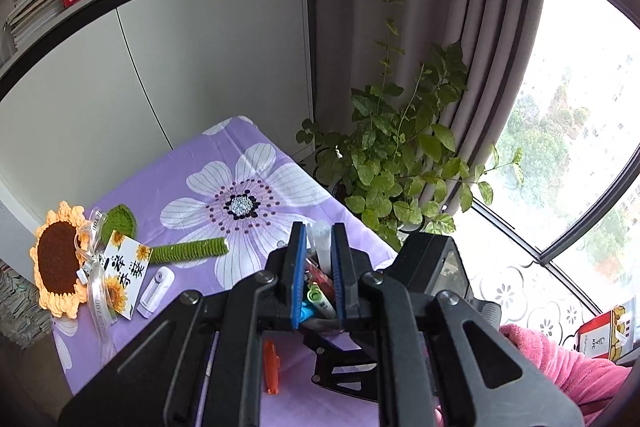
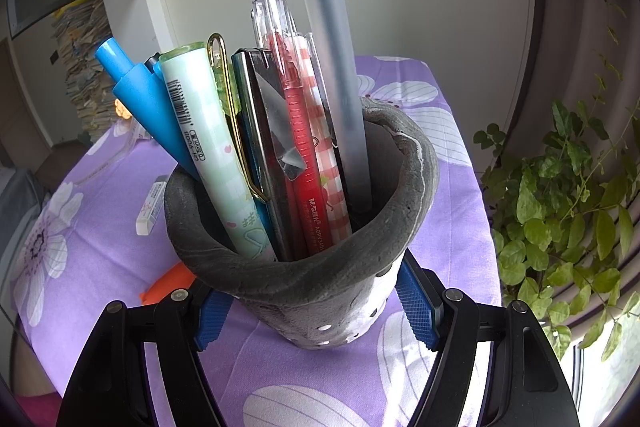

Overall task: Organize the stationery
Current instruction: 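Insert the clear gel pen into the gray cup with the left tool and release, then grasp the orange marker with the left tool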

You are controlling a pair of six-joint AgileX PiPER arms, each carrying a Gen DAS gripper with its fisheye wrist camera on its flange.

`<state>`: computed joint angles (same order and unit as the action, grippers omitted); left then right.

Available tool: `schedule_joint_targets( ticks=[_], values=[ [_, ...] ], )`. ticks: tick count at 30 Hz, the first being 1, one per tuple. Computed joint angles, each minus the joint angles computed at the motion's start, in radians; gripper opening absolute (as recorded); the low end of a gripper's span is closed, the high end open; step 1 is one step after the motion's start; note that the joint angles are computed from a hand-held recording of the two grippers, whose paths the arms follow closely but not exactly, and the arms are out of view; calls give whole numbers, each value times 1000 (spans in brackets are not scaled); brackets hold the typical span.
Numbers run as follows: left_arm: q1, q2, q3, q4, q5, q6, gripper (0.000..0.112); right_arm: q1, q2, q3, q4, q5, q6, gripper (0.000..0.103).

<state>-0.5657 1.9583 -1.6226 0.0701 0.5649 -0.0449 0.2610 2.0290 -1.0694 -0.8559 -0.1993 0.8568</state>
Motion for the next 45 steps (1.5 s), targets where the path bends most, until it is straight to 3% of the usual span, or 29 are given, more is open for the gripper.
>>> schedule_joint_targets(
  ticks=[4,6,8,10,15,25,28,34,39,42,45],
  values=[
    [27,-8,19,-51,-5,30,12,-2,1,-3,-24,-2,24,74],
    [45,-40,50,-75,-34,33,20,-2,1,-3,-26,-1,25,74],
    [58,-85,104,-49,-91,-14,47,-2,1,-3,-26,-1,26,74],
    [72,-131,172,16,-152,-91,54,-2,1,-3,-25,-1,25,74],
    [130,-165,282,12,-173,-129,54,-2,1,-3,-24,-1,23,74],
    [206,-46,410,-66,-180,-119,52,-4,2,-4,-38,-5,38,74],
    [221,-44,430,-159,-193,-41,52,-32,7,-4,-178,-64,170,80],
    [200,-61,466,-141,-229,-48,53,-107,13,2,-357,-206,317,81],
    [168,-24,446,-144,-221,-22,52,-139,-3,27,-393,-251,243,81],
    [142,5,423,-92,-218,-60,50,-154,23,-11,-513,-292,347,78],
    [127,27,404,-30,-218,-108,44,-155,31,-25,-528,-282,377,74]
  ],
)
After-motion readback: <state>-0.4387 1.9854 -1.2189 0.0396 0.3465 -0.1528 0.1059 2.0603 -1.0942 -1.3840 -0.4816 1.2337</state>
